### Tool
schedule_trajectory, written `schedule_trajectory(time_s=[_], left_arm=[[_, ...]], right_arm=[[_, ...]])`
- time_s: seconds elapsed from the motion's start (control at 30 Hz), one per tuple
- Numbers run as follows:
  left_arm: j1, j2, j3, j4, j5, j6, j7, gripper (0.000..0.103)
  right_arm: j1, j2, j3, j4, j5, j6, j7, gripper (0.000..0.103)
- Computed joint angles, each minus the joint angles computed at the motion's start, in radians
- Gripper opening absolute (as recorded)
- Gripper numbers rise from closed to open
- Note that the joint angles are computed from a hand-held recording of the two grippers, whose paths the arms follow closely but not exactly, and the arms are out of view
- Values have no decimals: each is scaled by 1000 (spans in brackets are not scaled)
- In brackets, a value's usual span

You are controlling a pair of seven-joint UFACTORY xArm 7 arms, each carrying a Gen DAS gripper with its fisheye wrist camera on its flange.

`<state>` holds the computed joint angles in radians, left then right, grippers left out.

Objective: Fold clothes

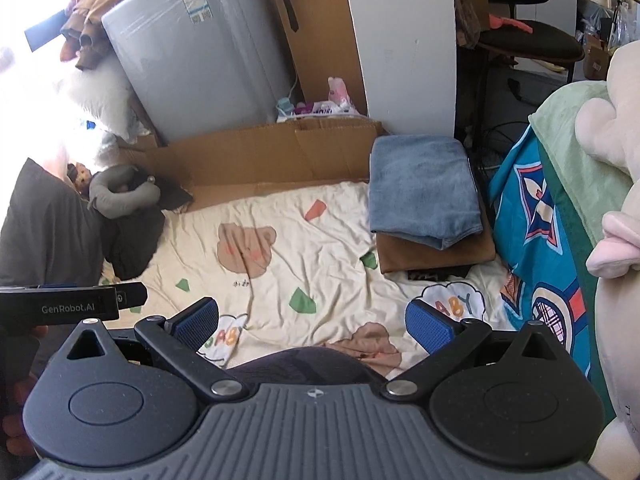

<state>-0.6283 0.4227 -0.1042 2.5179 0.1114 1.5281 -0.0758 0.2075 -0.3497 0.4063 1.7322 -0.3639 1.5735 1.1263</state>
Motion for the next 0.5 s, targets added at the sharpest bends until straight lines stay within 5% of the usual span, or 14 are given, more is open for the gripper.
schedule_trajectory(time_s=[0.5], left_arm=[[33, -96, -34, -202, 11, -113, 28, 102]], right_arm=[[-7, -24, -41, -56, 64, -37, -7, 103]])
